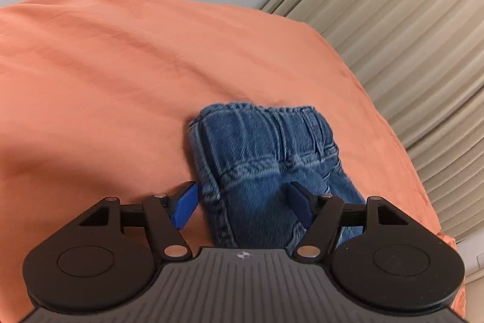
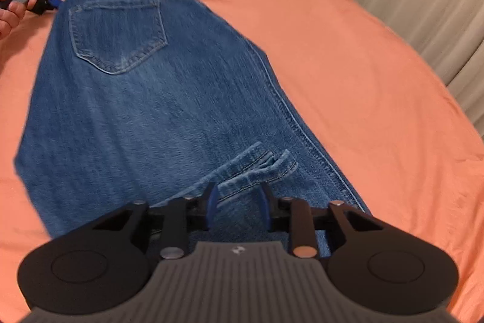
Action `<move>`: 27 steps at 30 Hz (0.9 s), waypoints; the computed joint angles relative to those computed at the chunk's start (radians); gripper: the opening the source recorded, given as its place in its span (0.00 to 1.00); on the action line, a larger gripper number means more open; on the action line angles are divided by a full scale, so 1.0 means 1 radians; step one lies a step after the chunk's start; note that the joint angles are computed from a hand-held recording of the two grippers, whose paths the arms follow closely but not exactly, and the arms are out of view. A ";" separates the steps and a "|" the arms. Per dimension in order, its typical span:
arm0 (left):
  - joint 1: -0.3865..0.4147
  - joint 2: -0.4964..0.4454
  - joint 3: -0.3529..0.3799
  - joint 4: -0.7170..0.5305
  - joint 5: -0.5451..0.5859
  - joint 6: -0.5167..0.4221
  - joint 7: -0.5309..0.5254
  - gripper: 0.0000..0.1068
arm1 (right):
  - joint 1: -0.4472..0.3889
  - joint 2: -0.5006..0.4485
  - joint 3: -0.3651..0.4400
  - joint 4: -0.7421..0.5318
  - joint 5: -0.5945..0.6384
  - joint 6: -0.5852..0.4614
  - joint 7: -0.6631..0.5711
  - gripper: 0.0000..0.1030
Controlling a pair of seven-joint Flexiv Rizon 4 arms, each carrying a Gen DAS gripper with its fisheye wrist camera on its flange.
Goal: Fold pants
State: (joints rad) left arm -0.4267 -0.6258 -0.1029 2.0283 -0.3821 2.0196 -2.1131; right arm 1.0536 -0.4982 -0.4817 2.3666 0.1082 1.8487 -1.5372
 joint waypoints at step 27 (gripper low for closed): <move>-0.193 0.118 0.146 -0.072 -0.066 -0.045 0.281 0.17 | -0.156 0.009 0.089 -0.052 -0.284 -0.180 0.372 0.24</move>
